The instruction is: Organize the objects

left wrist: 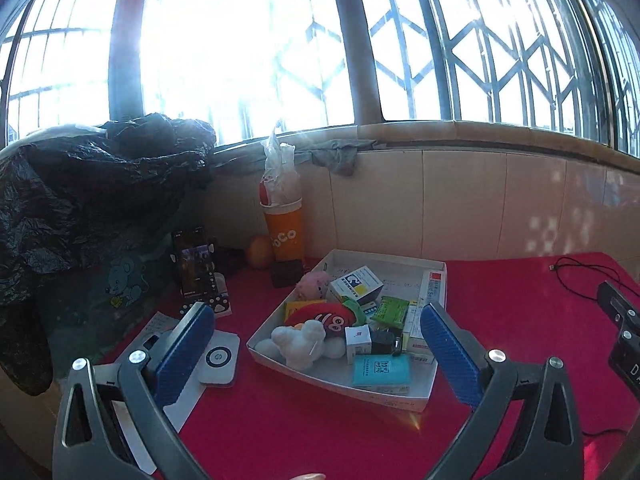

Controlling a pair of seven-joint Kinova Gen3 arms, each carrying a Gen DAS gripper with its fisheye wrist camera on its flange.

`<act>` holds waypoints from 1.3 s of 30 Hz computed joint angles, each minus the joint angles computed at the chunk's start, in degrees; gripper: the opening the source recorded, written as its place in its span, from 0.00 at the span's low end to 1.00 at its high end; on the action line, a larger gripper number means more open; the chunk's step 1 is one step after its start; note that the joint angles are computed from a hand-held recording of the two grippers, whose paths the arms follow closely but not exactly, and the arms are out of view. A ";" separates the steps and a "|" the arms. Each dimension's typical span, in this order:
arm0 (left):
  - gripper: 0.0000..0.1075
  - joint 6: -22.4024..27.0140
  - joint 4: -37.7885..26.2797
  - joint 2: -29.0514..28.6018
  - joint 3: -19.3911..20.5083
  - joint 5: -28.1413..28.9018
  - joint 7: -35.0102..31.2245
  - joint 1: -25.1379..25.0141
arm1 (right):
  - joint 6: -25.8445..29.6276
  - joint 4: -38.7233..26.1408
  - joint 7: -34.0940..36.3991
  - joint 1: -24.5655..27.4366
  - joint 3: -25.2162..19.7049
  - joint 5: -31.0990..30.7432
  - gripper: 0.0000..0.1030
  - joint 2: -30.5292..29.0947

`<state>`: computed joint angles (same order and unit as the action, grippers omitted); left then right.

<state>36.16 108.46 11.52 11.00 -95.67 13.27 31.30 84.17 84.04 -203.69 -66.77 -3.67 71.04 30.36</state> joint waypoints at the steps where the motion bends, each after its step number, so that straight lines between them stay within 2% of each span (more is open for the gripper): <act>1: 0.96 -0.27 0.61 -0.52 0.19 -0.17 0.42 0.16 | 0.04 1.10 -1.42 -0.36 -0.06 0.10 0.81 -0.67; 5: 0.96 -2.88 2.28 -2.82 0.88 2.12 0.65 -0.37 | -2.76 6.96 -7.16 -0.49 -2.02 1.76 0.81 -4.13; 7: 0.96 -3.39 2.93 -3.65 1.19 3.99 0.17 -0.33 | -6.08 11.00 -11.34 0.00 -3.60 3.92 0.81 -6.18; 9: 0.96 -2.95 3.64 -4.14 1.53 4.78 -0.61 0.13 | -6.82 12.76 -14.02 0.29 -4.90 4.79 0.81 -6.82; 14: 0.96 -0.72 5.03 -5.04 2.49 6.07 -2.23 1.49 | -2.86 13.73 -16.02 -1.30 -6.44 4.98 0.81 -5.98; 22: 0.96 1.71 4.94 -5.57 2.93 12.04 -3.38 2.68 | 1.29 15.76 -20.67 -3.56 -8.25 3.99 0.82 -6.21; 25: 0.96 1.87 5.67 -5.95 3.17 11.52 -2.85 3.27 | 1.17 16.45 -21.50 -3.66 -8.75 3.53 0.84 -6.22; 27: 0.96 1.47 5.96 -6.11 3.37 11.21 -3.19 3.41 | 0.07 17.24 -21.96 -3.41 -9.16 3.30 0.97 -6.63; 28: 0.96 1.18 6.05 -6.18 3.44 11.08 -3.41 3.42 | -0.16 17.44 -22.11 -3.33 -9.29 3.05 1.00 -6.75; 39: 0.96 0.07 5.55 -6.04 3.27 12.33 -5.56 3.34 | 0.37 18.73 -24.62 -3.03 -9.69 2.65 1.00 -7.31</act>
<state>36.23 114.01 5.48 14.27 -83.34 7.71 34.63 84.54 102.77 -228.31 -69.80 -13.36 73.69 23.05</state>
